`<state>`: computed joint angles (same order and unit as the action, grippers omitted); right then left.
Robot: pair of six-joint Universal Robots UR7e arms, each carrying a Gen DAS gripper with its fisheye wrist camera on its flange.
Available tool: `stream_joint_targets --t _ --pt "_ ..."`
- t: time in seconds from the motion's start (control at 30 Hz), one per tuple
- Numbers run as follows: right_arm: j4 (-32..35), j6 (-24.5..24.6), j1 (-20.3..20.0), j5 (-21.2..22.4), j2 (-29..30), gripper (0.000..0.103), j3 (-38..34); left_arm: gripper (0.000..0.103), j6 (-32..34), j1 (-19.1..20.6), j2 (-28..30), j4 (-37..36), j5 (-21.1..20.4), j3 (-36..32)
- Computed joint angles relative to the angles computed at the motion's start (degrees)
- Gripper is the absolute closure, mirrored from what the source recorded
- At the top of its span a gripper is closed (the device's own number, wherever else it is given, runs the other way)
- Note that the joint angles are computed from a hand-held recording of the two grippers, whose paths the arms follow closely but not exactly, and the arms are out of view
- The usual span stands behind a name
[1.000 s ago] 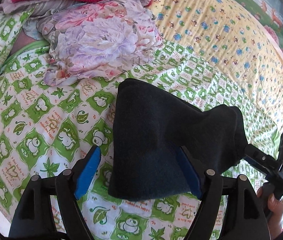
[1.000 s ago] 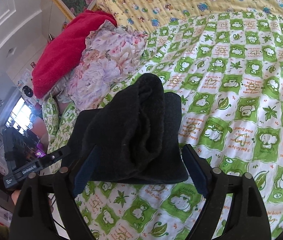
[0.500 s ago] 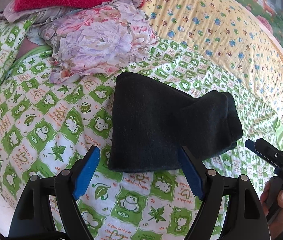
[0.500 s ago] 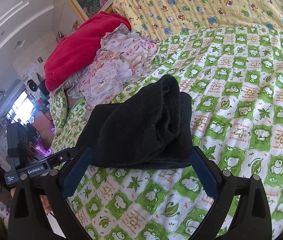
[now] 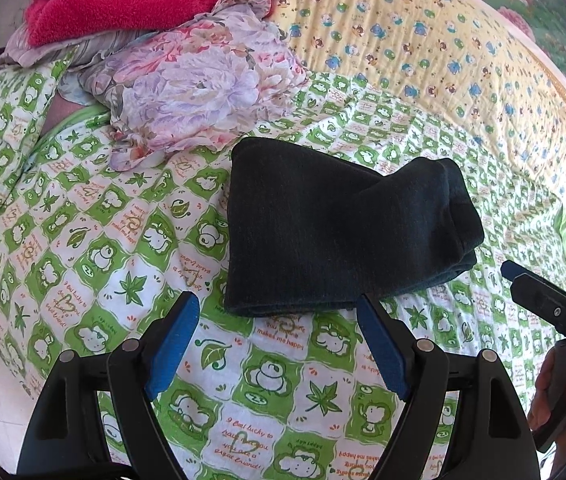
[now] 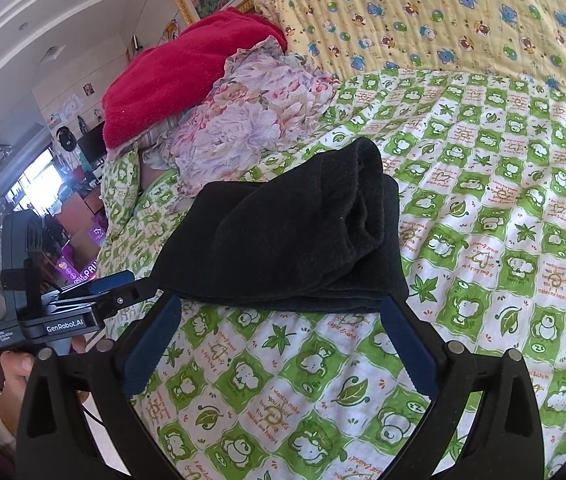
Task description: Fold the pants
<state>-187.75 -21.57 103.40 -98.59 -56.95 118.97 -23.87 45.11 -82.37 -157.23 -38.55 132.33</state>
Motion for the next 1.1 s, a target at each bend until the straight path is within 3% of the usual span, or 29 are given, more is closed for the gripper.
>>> stream_joint_targets --t 0.57,0.83,1.1 --pt "-9.7 -8.1 2.2 -3.9 2.9 0.001 2.9 0.02 0.1 -2.6 -0.3 -0.3 3.6 3.0" --pt "-12.3 -8.2 1.9 -5.1 4.4 0.001 3.5 0.018 1.9 -4.4 1.7 -1.9 7.4 4.6" --pt "-14.4 -8.6 1.6 -4.0 5.1 0.001 3.8 0.017 4.7 -4.0 3.6 -5.7 8.1 5.1"
